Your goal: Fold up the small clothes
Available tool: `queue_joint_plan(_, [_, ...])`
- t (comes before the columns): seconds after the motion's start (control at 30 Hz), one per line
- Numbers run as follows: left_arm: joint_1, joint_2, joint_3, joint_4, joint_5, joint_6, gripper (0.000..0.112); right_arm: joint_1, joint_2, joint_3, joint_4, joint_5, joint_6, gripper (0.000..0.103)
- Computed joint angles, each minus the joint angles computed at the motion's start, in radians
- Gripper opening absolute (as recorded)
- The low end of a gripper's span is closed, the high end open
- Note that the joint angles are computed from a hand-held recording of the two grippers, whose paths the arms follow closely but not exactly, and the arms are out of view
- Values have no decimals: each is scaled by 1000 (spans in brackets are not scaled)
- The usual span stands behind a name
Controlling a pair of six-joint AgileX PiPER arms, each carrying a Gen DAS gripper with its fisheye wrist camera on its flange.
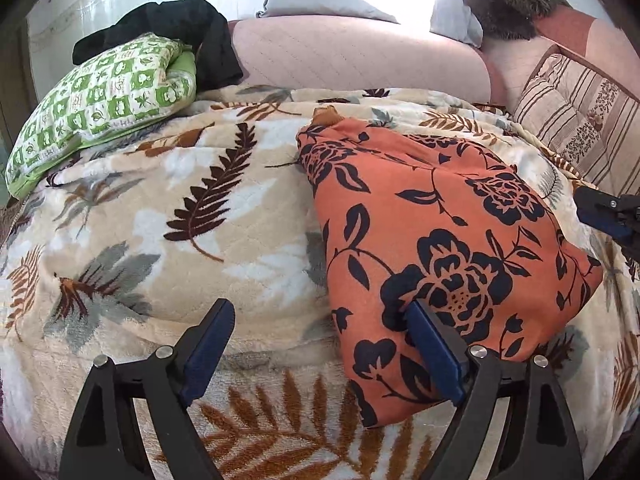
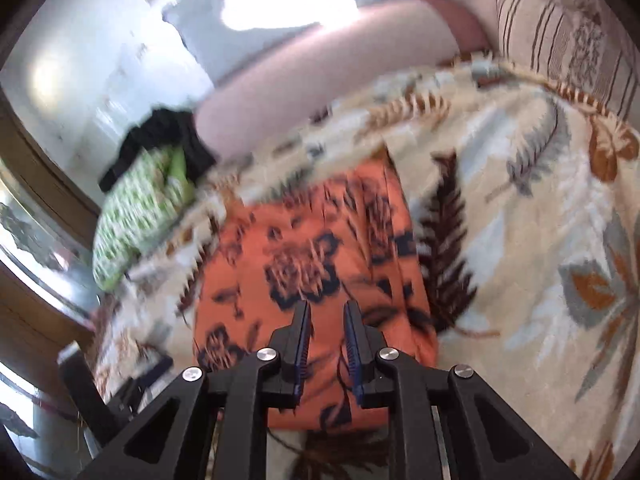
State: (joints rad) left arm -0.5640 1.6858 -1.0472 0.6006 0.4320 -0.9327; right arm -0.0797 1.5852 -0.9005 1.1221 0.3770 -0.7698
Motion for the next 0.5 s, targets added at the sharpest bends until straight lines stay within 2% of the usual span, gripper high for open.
queue_joint_plan(0.03, [-2, -4, 2, 15, -2, -16, 88, 0, 7, 11, 42, -25, -39, 36])
queue_joint_plan(0.07, [-3, -8, 1, 30, -2, -32, 88, -5, 24, 8, 55, -29, -38, 58])
queue_joint_plan(0.1, [-3, -13, 2, 43, -2, -46, 88, -16, 36, 1, 60, -13, -13, 68])
queue_joint_plan(0.13, [-4, -17, 1, 57, 1, -59, 88, -27, 41, -3, 89, 4, -27, 71])
queue_joint_plan(0.23, [-6, -30, 3, 108, 6, -113, 88, -31, 38, -6, 142, -3, -82, 71])
queue_joint_plan(0.33, [1, -38, 3, 116, 5, -124, 88, -11, 36, 5, 265, -31, -196, 71])
queue_joint_plan(0.5, [11, -37, -4, 114, 10, -133, 88, -16, 38, 18, 406, -7, -315, 71])
